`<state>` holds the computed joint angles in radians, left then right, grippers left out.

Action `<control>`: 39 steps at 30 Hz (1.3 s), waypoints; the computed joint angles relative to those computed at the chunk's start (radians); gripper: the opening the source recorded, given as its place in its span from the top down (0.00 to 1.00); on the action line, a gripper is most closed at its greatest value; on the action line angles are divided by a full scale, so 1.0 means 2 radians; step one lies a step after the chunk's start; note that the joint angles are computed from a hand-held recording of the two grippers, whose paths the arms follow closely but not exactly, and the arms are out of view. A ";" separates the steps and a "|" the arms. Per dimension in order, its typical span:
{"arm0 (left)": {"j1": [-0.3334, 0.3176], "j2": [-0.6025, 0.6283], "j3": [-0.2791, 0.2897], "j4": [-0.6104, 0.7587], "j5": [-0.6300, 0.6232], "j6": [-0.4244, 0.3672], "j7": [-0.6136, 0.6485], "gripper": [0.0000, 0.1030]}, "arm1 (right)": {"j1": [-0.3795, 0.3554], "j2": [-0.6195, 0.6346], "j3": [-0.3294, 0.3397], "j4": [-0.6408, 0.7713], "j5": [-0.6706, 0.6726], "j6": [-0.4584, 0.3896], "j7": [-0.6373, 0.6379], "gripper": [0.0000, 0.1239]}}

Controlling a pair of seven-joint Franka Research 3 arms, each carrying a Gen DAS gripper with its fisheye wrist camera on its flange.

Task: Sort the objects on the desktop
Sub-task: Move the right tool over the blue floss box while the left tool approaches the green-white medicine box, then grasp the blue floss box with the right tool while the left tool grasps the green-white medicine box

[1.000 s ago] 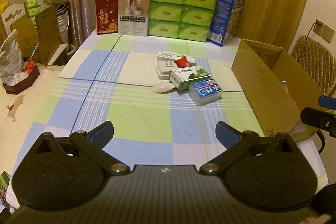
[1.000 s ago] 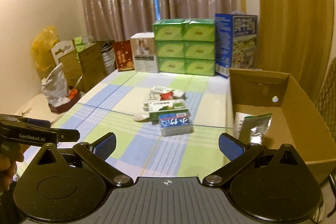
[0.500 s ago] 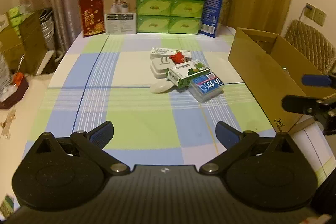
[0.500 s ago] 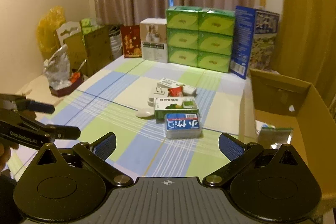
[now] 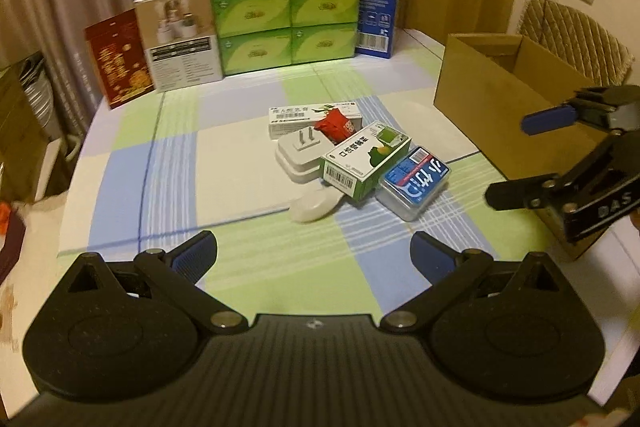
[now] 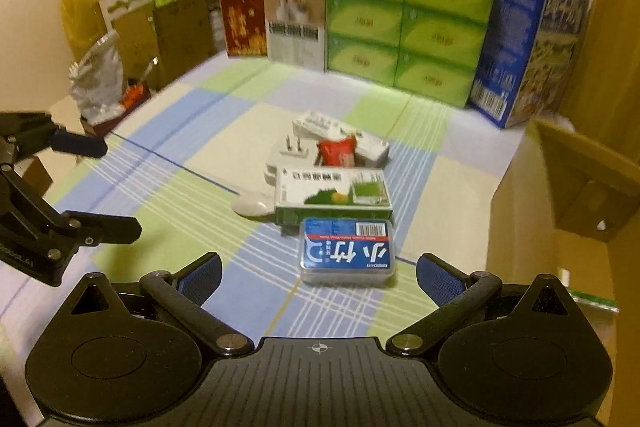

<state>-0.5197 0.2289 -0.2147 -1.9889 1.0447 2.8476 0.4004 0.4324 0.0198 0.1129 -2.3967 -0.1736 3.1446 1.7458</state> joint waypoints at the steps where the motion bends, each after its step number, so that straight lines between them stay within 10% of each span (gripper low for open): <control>1: 0.002 0.010 0.000 0.009 -0.002 0.001 0.013 0.03 | 0.000 0.010 -0.001 0.010 -0.003 -0.005 -0.001 0.19; 18: 0.034 0.149 -0.010 0.112 -0.158 0.059 0.328 0.11 | 0.011 0.134 -0.018 0.147 0.083 -0.109 -0.143 0.21; 39: 0.061 0.255 -0.076 0.248 -0.334 0.018 0.634 0.24 | 0.007 0.140 -0.027 0.170 0.100 -0.173 -0.174 0.32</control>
<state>-0.3986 0.7384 -0.3662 -1.4938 0.3774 2.8828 1.6694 0.4457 0.2993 0.0580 -2.0564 0.0258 2.7994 1.3982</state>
